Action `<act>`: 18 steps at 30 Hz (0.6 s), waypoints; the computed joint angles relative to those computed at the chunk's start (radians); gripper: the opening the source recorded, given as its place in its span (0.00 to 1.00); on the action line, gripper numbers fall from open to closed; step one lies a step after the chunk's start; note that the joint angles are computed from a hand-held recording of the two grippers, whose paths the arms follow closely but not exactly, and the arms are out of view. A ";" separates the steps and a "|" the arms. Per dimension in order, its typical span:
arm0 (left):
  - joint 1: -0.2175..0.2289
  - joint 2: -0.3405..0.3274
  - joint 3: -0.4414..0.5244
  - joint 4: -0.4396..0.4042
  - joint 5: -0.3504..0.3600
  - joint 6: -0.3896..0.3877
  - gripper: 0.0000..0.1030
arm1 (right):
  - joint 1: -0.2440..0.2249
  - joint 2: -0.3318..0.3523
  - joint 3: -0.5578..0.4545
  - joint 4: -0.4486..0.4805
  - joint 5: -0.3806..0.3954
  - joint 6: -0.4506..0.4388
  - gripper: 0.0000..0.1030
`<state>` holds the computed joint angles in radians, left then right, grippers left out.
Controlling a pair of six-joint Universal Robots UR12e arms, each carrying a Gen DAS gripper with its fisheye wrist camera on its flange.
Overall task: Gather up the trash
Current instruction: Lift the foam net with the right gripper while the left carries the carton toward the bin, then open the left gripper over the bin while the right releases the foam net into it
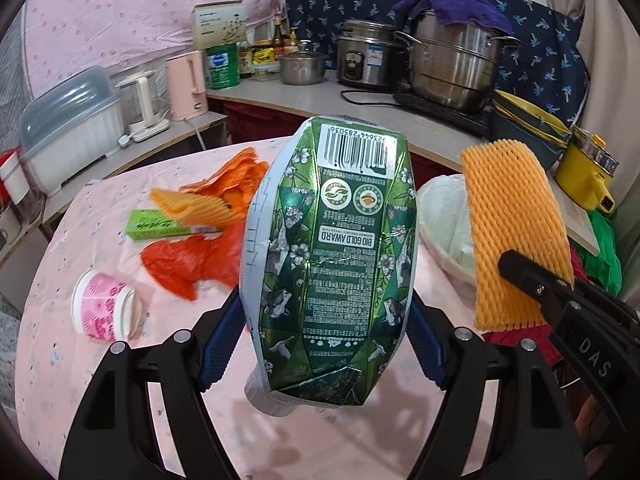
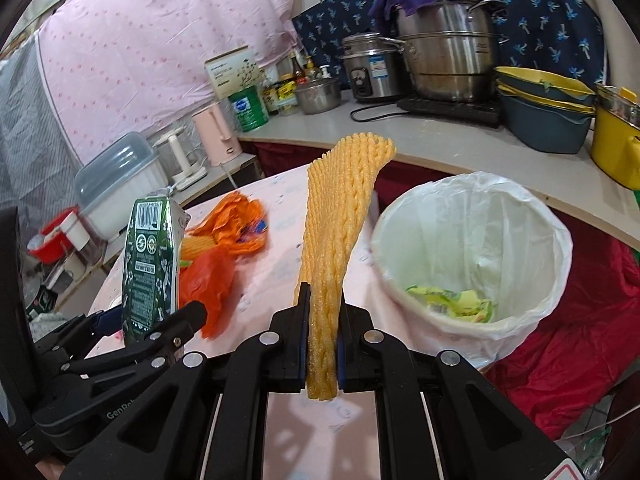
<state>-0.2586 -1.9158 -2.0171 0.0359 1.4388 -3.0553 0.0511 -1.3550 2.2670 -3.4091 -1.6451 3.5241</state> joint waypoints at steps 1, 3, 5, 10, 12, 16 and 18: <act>-0.007 -0.004 0.008 -0.005 0.000 0.004 0.69 | -0.009 -0.003 0.004 -0.005 -0.002 0.001 0.09; -0.023 -0.015 0.027 -0.012 -0.002 0.011 0.69 | -0.028 -0.010 0.013 -0.014 -0.005 0.005 0.09; -0.039 -0.026 0.046 -0.020 -0.003 0.019 0.69 | -0.050 -0.018 0.022 -0.023 -0.008 0.010 0.09; -0.086 -0.061 0.101 -0.042 -0.009 0.041 0.69 | -0.104 -0.034 0.044 -0.038 -0.024 0.020 0.09; -0.100 -0.076 0.125 -0.061 -0.019 0.051 0.69 | -0.126 -0.038 0.052 -0.041 -0.031 0.024 0.09; -0.128 -0.109 0.175 -0.095 -0.052 0.078 0.69 | -0.162 -0.041 0.059 -0.040 -0.039 0.024 0.09; -0.141 -0.125 0.199 -0.109 -0.062 0.089 0.69 | -0.179 -0.039 0.061 -0.038 -0.042 0.025 0.09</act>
<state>-0.3995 -2.0408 -1.8180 -0.0731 1.3763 -2.9659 -0.1278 -1.3942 2.3282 -3.4476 -1.6867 3.5491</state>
